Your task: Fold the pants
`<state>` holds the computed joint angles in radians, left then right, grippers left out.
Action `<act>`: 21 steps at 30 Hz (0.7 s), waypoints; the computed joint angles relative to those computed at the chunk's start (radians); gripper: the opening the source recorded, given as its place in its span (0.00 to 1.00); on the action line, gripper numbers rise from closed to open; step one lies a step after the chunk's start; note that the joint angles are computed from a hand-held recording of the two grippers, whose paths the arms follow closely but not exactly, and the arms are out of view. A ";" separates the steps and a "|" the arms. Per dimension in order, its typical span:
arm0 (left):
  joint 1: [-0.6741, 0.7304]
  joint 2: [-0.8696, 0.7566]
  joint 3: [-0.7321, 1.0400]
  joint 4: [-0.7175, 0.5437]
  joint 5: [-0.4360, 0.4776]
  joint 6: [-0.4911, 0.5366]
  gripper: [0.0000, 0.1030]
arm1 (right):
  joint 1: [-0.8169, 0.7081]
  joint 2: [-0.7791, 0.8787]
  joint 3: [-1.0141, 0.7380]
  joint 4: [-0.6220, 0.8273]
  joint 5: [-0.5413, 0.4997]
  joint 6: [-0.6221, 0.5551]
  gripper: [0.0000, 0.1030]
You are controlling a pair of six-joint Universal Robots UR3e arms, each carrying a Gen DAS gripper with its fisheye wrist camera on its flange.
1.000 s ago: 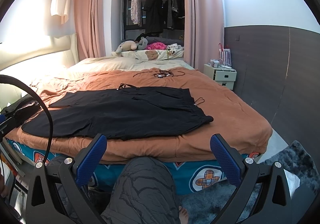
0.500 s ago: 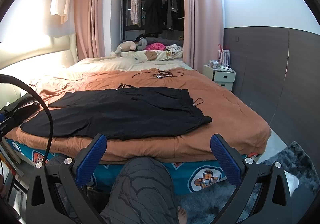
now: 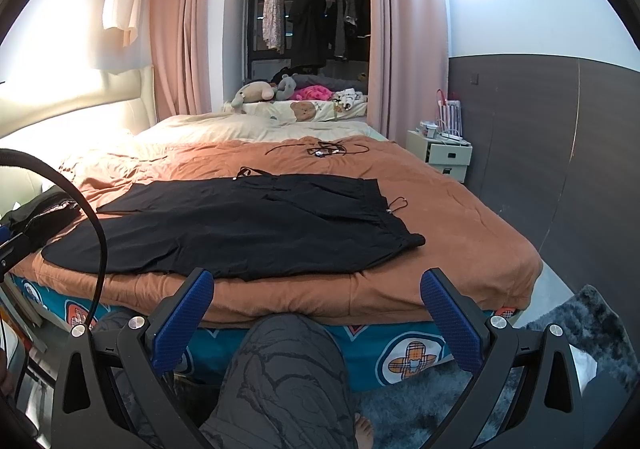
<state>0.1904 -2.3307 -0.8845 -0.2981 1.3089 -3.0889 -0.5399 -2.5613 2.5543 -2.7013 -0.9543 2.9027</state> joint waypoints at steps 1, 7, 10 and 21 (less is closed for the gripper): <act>0.000 0.000 0.000 0.000 0.000 0.000 1.00 | 0.007 0.006 0.000 -0.008 -0.007 0.004 1.00; 0.002 0.000 0.001 -0.001 -0.003 0.001 1.00 | 0.009 0.008 0.000 -0.009 -0.007 0.005 1.00; 0.001 0.000 0.001 -0.001 -0.002 0.001 1.00 | 0.011 0.005 0.002 -0.009 -0.009 0.006 1.00; 0.003 0.000 0.003 -0.005 -0.003 -0.001 1.00 | 0.025 0.033 -0.010 -0.024 -0.022 0.012 1.00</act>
